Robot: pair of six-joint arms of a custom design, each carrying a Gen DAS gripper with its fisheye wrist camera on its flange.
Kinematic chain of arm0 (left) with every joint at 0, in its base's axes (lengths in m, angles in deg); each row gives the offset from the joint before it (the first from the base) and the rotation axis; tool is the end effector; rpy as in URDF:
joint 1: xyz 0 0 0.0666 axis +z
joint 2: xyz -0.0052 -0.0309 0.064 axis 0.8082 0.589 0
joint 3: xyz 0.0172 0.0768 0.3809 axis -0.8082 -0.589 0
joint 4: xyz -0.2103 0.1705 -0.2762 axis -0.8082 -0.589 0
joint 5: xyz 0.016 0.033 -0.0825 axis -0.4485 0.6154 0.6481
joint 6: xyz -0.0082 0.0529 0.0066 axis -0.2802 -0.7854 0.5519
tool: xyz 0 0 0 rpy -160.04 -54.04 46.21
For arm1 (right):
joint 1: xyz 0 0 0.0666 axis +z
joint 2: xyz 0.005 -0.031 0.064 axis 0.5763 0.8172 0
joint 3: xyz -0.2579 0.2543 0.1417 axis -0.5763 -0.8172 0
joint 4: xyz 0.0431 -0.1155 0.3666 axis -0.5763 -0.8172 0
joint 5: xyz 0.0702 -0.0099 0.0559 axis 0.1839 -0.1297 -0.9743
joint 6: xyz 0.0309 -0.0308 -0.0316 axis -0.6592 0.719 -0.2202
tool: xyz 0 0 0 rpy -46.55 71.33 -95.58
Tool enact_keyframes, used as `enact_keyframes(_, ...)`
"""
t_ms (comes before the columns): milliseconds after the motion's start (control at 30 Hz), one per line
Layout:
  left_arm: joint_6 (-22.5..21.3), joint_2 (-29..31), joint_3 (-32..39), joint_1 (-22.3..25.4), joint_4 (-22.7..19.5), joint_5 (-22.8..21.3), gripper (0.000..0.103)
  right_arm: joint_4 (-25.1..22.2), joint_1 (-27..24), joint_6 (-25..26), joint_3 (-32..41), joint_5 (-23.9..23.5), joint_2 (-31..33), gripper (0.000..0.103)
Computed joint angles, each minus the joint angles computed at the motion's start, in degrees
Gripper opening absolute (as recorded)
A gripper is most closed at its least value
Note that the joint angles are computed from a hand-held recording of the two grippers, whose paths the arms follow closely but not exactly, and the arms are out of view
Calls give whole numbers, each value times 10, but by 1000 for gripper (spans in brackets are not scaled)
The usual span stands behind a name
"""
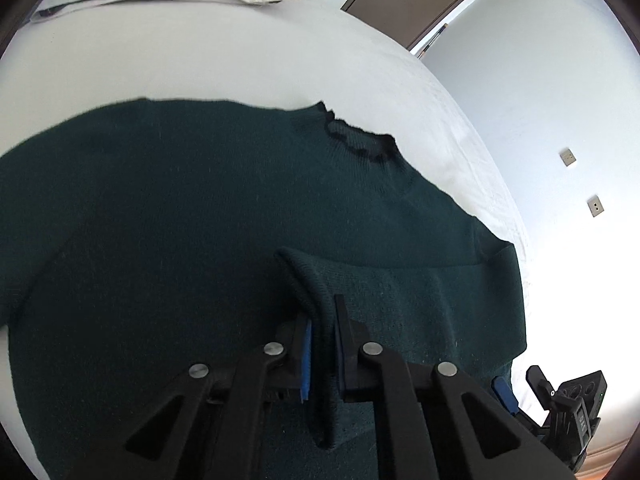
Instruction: Fold small clothes
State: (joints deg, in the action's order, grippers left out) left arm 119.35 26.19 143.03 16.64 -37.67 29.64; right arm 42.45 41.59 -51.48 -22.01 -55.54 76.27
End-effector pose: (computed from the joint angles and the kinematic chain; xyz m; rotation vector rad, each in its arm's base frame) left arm 0.4631 -0.3423 0.3018 -0.7317 2.3864 -0.5024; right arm 0.4902 0.0792 0.2898 0.1818 2.3728 1.2377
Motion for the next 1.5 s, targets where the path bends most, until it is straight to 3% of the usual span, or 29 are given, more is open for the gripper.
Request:
enact_keyframes(133,-25,-14,-4,5,36,-45,9,7,-22,-48,33,-29,37,59)
enact_keyframes(300,-58,-25,-13,5,58,-78,9,11,-26,-96,86,-28,83,59)
enact_keyframes(400,-58,-30,-33,9,73,-86,9,61,-43,-156,92,-19,97,59)
enact_keyframes(500,-38,-23,-39,11,74,-85,9,145,-68,-240,80,-28,108,56)
enact_keyframes(567,-31,-12,-42,15,78,-80,9,170,-84,-266,72,-38,113,56)
enact_keyframes(633,-25,-2,-41,15,71,-75,9,181,-88,-274,63,-37,118,47)
enact_keyframes(667,-23,4,-40,16,71,-73,9,167,-88,-256,63,-35,118,35)
enact_keyframes(700,-21,6,-45,16,75,-71,9,161,-88,-242,61,-37,117,31)
enact_keyframes(733,-22,5,-52,16,84,-73,9,144,-89,-225,63,-41,114,31)
enact_keyframes(867,-32,3,-53,14,91,-80,11,-5,-94,-83,94,-8,80,36)
enact_keyframes(1000,-52,8,-34,15,80,-94,10,-84,-93,14,158,44,80,36)
enact_keyframes(1133,-85,3,-26,14,79,-119,10,-196,-70,103,300,73,160,36)
enact_keyframes(1267,-104,12,-18,14,76,-130,10,-332,-36,157,503,124,291,36)
enact_keyframes(1367,-83,16,-30,20,78,-112,10,-375,-22,198,592,163,352,36)
enact_keyframes(1433,-78,14,-39,22,90,-108,10,-380,-10,235,610,202,363,30)
enact_keyframes(1467,-81,14,-37,21,87,-111,10,-385,-6,251,617,222,366,11)
enact_keyframes(1500,-84,15,-34,19,83,-115,10,-383,-7,257,616,225,367,7)
